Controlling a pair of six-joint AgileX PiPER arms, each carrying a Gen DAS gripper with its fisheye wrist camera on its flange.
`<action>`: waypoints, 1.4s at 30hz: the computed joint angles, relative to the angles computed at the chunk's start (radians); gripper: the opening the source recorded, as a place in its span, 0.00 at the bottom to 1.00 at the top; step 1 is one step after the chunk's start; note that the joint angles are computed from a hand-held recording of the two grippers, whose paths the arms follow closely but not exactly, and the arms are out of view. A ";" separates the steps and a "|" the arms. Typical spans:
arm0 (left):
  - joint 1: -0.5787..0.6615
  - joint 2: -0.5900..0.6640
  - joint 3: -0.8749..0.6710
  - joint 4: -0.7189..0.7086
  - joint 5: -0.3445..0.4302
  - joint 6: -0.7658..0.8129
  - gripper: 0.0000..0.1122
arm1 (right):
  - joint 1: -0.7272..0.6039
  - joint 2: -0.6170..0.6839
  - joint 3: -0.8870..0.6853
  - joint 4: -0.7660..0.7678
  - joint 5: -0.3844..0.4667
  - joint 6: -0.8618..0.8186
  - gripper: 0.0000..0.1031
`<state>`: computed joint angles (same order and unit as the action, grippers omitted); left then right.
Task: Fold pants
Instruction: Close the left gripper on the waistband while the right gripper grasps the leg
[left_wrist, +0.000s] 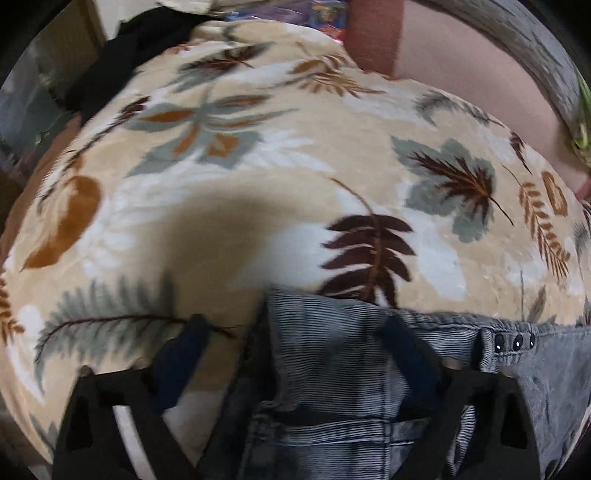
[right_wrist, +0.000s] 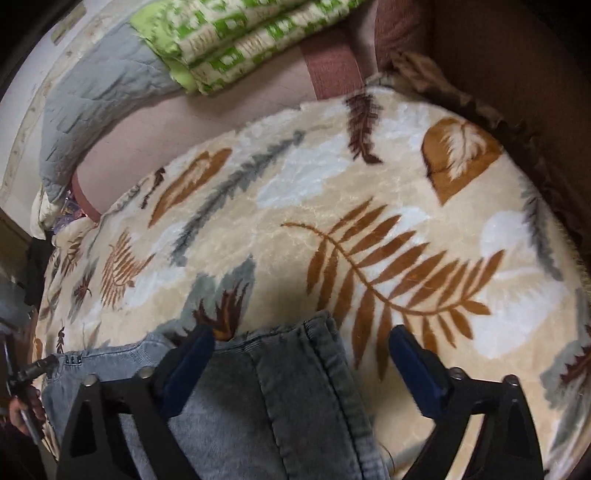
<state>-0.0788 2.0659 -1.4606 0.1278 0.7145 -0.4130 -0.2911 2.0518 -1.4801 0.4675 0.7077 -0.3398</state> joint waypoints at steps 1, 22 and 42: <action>0.001 0.003 0.000 -0.025 -0.010 0.029 0.72 | 0.003 0.021 -0.020 -0.019 0.003 0.019 0.85; -0.079 -0.069 0.040 -0.007 -0.006 0.062 0.23 | -0.321 -0.550 0.629 0.228 0.227 -0.411 0.67; -0.091 -0.068 0.039 0.039 0.003 0.004 0.20 | -0.522 -0.735 0.983 0.377 0.275 -0.643 0.15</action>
<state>-0.1702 1.9984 -1.4218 0.1670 0.7178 -0.4089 -0.8126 1.3171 -0.4975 0.8443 0.9830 -0.9823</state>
